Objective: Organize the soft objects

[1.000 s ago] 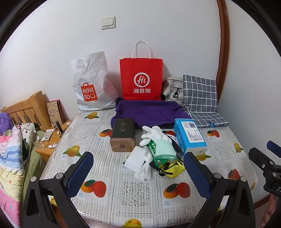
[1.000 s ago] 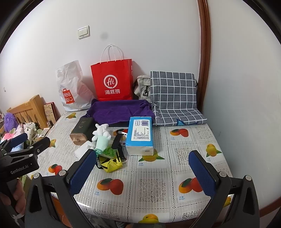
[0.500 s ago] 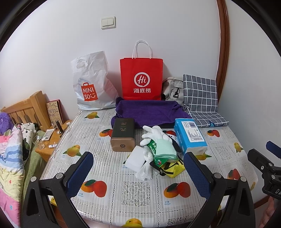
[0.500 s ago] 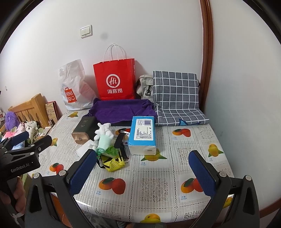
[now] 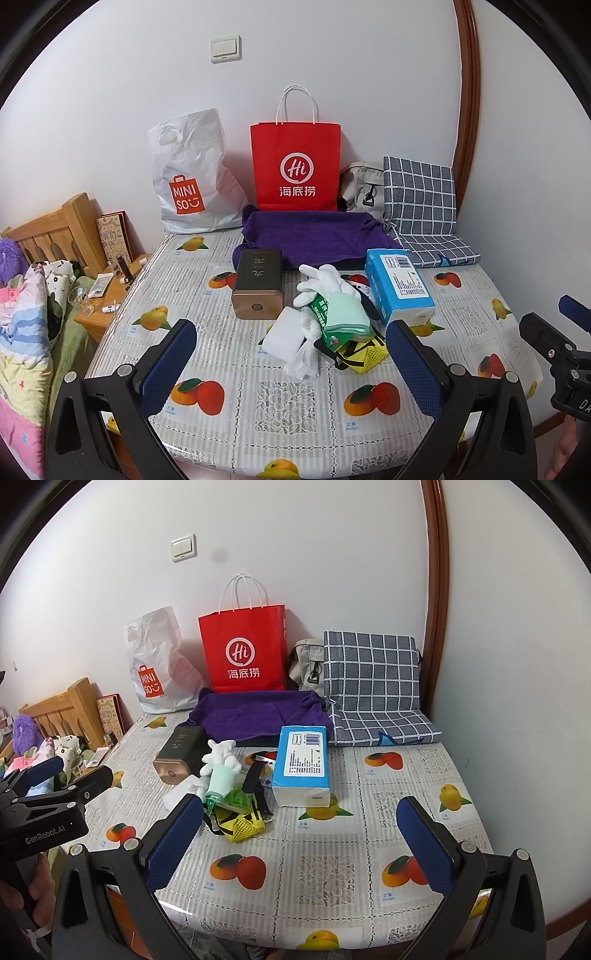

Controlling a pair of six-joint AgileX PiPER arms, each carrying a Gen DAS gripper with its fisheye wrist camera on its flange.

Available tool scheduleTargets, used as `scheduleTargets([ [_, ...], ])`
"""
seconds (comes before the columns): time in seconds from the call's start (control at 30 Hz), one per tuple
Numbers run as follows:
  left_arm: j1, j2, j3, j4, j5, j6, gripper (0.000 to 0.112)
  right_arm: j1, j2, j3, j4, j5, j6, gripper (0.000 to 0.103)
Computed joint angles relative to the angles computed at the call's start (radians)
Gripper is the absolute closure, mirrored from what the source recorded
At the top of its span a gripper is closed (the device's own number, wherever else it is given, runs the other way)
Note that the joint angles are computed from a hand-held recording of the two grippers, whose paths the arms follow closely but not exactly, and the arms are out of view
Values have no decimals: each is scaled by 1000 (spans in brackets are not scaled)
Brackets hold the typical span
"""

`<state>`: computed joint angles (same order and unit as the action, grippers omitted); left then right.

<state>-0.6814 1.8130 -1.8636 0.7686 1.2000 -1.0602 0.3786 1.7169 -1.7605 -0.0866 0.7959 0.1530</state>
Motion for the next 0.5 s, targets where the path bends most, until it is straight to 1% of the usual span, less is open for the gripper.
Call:
scheduleTargets([
  [0.4,2,2,-1,-2,9,3,9,3,-1,2,-1,-1,0,0],
  [0.5,17,0,6,-18,1,8,9,0,13,-9,10,1,-6,0],
])
